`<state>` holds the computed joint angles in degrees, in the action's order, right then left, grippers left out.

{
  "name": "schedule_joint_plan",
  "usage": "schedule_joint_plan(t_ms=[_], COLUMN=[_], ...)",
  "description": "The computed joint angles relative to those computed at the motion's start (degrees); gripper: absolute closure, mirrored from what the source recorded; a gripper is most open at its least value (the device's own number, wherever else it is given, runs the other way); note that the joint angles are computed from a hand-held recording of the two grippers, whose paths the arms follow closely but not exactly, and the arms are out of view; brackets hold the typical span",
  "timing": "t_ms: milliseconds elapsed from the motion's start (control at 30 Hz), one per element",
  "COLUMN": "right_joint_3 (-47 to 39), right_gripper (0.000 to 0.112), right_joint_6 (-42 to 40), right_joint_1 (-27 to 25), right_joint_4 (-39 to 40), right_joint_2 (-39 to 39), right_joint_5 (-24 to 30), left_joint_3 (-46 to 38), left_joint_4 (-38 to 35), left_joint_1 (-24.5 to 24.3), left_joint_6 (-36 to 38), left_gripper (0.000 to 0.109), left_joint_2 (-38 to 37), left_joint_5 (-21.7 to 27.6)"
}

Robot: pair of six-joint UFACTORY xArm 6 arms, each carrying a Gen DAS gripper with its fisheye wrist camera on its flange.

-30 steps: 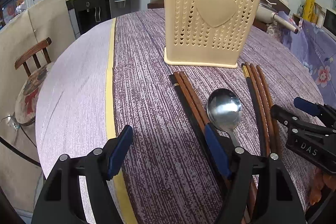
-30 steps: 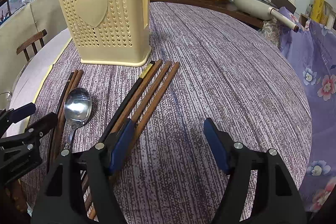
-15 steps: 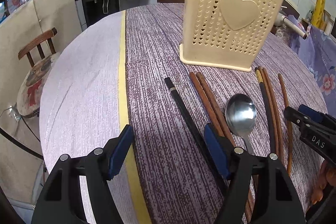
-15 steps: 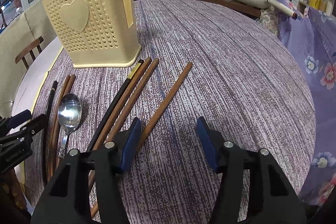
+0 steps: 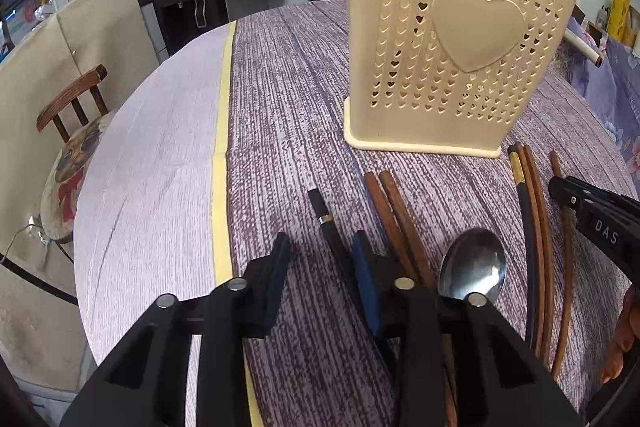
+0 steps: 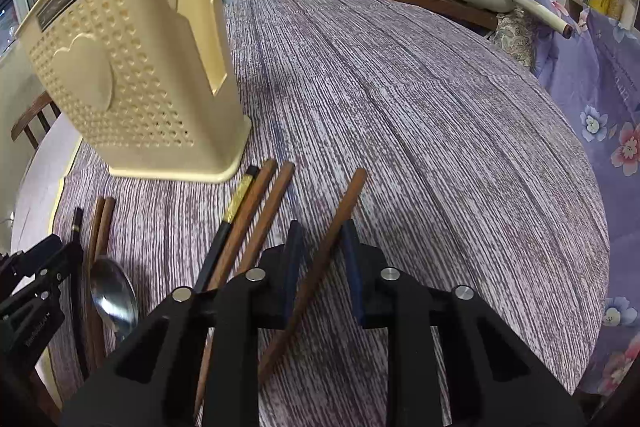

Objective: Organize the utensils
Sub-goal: 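Grasp a black chopstick with the left tool while the right tool grasps a brown chopstick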

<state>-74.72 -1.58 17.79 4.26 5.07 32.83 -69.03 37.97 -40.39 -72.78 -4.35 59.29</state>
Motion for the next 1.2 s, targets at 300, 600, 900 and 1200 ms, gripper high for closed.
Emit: schedule_joint_plan(t_ms=[300,600,900,1200], right_joint_3=[-2.01,-1.19,-0.03,0.9], right_gripper=[0.099,0.1,0.1,0.1], right_joint_6=[0.53,2.29,1.7,2.0], right_joint_1=[0.13,0.8,0.71,0.79], right_joint_4=[2.36,0.84,1.4,1.21], right_joint_2=[1.95,1.46,0.67,0.08], right_joint_5=[0.15,-0.34,-0.94,-1.56], left_joint_3=[-1.28,-0.39,-1.29,-2.15], left_joint_4=[-1.24,-1.8,-1.45,0.41], left_joint_1=[0.83,0.4,-1.28,-3.89], left_joint_6=[0.25,-1.73,-2.86,-6.03], left_gripper=[0.093,0.096,0.082,0.092], left_joint_2=[0.94,0.12,0.83,1.36], left_joint_5=[-0.88,-1.9,-0.46,3.69])
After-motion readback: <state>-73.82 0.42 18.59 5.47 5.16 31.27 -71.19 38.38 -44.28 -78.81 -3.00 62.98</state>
